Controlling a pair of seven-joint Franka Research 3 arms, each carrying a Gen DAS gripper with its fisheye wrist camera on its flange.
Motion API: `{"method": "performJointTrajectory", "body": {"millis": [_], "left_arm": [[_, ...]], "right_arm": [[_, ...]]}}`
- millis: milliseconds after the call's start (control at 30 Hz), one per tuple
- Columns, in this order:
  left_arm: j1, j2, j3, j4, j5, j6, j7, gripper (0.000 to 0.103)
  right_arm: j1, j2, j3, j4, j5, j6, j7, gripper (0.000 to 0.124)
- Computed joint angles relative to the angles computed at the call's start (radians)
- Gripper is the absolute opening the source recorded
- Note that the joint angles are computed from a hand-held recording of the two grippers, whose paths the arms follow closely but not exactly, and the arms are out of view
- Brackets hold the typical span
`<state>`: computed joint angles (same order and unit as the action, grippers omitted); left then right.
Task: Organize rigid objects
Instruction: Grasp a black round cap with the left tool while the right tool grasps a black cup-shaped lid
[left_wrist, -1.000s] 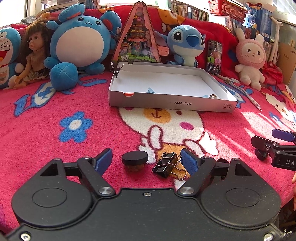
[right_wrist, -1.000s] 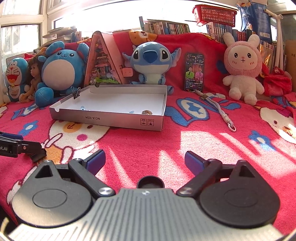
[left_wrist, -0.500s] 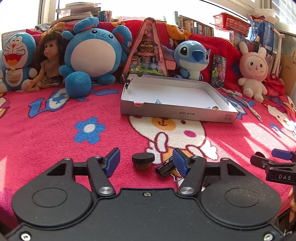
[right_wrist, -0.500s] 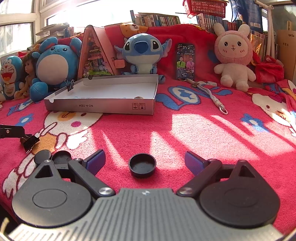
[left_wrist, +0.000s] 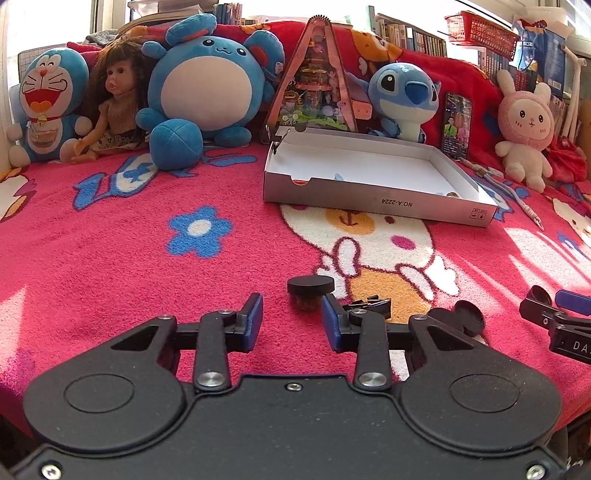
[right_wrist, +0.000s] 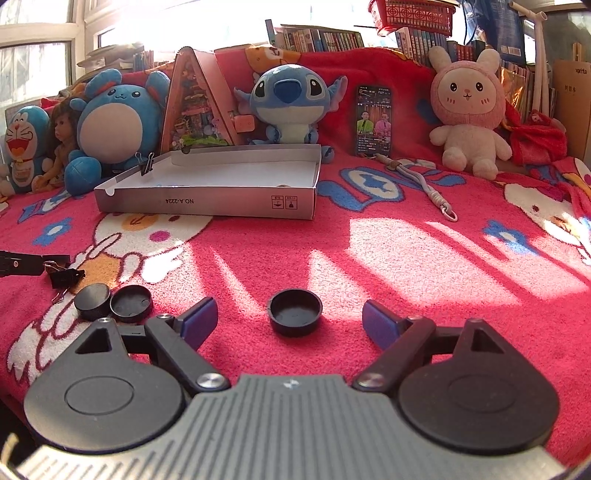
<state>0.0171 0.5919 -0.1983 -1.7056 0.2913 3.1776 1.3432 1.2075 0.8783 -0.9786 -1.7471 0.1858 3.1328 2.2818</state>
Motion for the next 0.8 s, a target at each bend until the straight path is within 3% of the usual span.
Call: {"method": "performJointTrajectory", "body": {"millis": [100,400,533,567,633,800], "left_arm": [[0.013,0.015,-0.021,0.019,-0.007,-0.011,0.004,0.034],[-0.001,0.067,-0.030,0.102,-0.013,-0.038,0.026,0.037],[0.040,0.096,-0.091,0.138,-0.044,-0.080,0.060,0.036],[0.060,0.103,-0.119,0.146,-0.054,-0.095,0.082,0.031],[0.085,0.110,-0.153,0.149,-0.079,-0.104,0.113,0.030],[0.071,0.088,-0.132,0.116,-0.086,-0.045,0.134,0.030]], "right_arm": [[-0.001,0.001,0.002,0.004,-0.002,0.000,-0.001,0.079],[-0.016,0.008,0.011,0.023,-0.003,-0.004,-0.007,0.076],[-0.013,0.015,0.004,0.025,-0.005,-0.007,0.011,0.073],[-0.012,0.017,0.002,0.025,-0.004,-0.008,0.016,0.071],[0.001,0.026,-0.014,0.021,0.002,-0.015,0.038,0.037],[0.037,0.054,-0.061,0.008,0.007,0.000,0.056,0.037]]}}
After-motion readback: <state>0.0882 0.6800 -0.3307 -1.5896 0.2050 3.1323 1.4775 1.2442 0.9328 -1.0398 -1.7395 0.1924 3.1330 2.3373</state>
